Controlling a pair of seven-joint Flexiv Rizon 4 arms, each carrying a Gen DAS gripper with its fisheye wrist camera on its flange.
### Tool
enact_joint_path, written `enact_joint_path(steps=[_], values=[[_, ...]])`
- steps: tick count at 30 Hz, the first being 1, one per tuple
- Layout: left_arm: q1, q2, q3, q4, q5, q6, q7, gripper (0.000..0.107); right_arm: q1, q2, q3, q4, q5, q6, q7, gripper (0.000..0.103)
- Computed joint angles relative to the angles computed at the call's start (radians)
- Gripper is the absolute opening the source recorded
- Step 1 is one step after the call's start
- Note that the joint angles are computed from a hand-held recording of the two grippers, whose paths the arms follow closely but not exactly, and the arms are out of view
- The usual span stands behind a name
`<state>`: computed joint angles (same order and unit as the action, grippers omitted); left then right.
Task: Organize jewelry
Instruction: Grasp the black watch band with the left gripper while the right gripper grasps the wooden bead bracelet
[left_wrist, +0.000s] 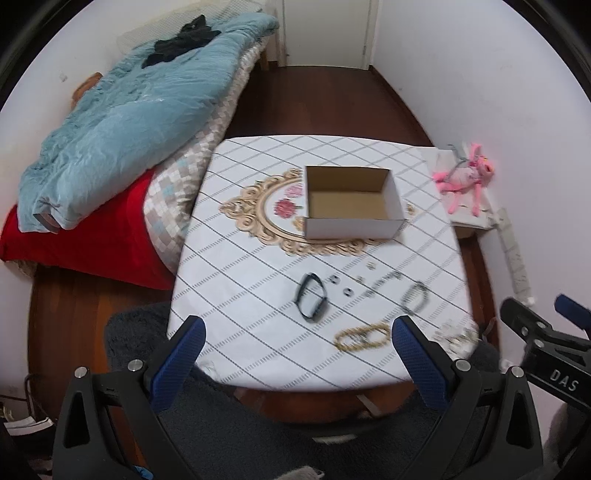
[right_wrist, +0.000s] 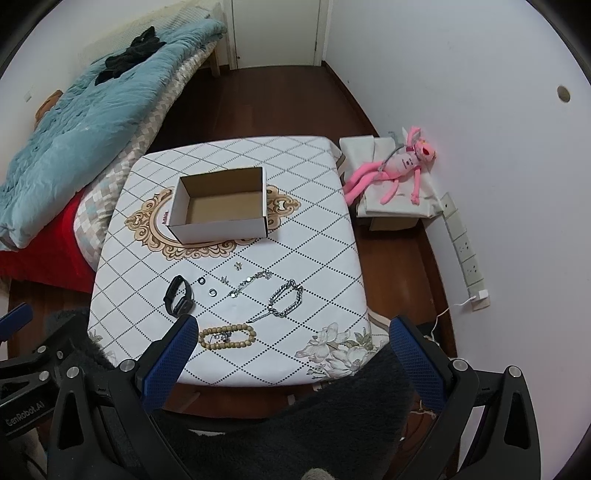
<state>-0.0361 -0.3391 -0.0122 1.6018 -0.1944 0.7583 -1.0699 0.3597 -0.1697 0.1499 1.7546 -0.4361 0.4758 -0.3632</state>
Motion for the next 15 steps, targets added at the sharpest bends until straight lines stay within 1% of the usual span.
enact_joint_path(steps=[2, 4, 7, 9, 11, 15], values=[[-0.015, -0.047, 0.014, -0.021, 0.055, 0.048, -0.025, 0.103, -0.009, -0.026, -0.004, -0.001, 0.03, 0.02, -0.006, 0.103], [-0.023, -0.083, 0.025, -0.036, 0.093, 0.074, -0.044, 0.103, -0.021, -0.062, -0.008, -0.001, 0.075, 0.054, -0.024, 0.103], [-0.031, -0.143, 0.035, -0.071, 0.131, 0.065, -0.067, 0.103, -0.028, -0.127, -0.012, -0.011, 0.128, 0.082, -0.059, 0.103], [-0.035, -0.178, 0.041, -0.094, 0.15, 0.042, -0.078, 0.103, -0.032, -0.176, -0.012, -0.02, 0.168, 0.105, -0.081, 0.103], [-0.044, -0.217, 0.05, -0.115, 0.176, 0.029, -0.096, 0.103, -0.032, -0.222, -0.015, -0.03, 0.196, 0.12, -0.094, 0.098], [-0.044, -0.27, 0.049, -0.147, 0.184, -0.01, -0.101, 0.102, -0.036, -0.318, -0.014, -0.056, 0.263, 0.144, -0.116, 0.081]])
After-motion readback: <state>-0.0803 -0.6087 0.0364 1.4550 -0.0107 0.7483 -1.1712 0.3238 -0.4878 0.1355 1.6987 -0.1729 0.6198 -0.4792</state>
